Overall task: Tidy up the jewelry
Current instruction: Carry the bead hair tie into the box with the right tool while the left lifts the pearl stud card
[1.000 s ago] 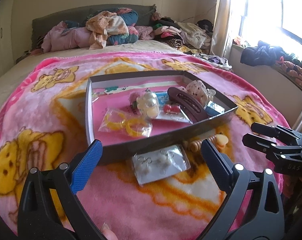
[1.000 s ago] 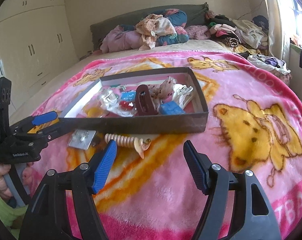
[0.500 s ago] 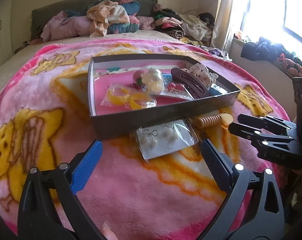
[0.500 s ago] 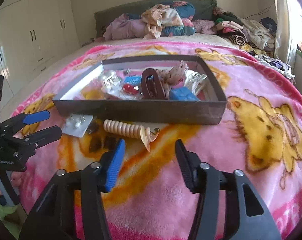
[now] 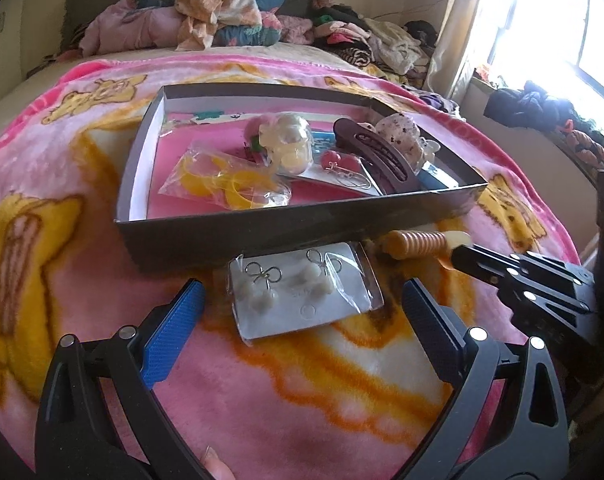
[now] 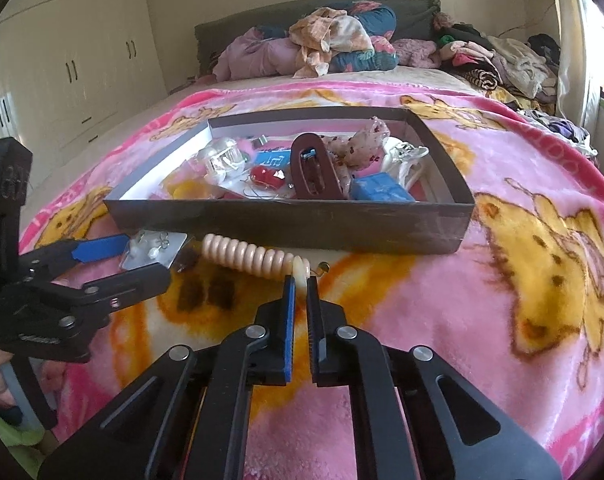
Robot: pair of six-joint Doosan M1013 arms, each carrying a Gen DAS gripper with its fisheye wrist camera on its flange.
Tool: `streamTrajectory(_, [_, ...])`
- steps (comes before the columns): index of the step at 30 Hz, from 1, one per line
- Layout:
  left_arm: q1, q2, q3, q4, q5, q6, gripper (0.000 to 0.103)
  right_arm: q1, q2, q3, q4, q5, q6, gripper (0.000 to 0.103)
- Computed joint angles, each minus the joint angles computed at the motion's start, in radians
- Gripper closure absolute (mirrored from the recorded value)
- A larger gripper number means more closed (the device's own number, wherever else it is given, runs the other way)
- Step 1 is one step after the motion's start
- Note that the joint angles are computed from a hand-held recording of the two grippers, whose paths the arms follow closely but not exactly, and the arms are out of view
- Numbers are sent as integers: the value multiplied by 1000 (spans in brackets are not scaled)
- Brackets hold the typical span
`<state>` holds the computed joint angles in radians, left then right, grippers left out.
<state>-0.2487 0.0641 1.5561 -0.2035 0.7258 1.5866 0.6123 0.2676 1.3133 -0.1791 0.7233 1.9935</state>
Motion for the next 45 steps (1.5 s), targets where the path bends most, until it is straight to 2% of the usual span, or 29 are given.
streamTrajectory(1, [-4, 1, -2, 22, -1, -21, 25, -1, -2, 3, 1, -3, 4, 97])
streamTrajectory(2, [-7, 3, -5, 40, 1, -37, 29, -1, -5, 7, 2, -6, 7, 97])
streamTrajectory(10, [-19, 1, -6, 80, 11, -37, 44, -3, -33, 34, -17, -49, 51, 97])
streamTrajectory(19, [-7, -24, 3, 6, -4, 30, 45, -7, -62, 62, -24, -84, 93, 97])
streamTrajectory(27, [5, -35, -12, 8, -45, 23, 45, -6, -69, 59, -39, -96, 105, 97])
streamTrajectory(45, [36, 3, -62, 28, -85, -19, 45, -7, -21, -28, -72, -64, 105, 97])
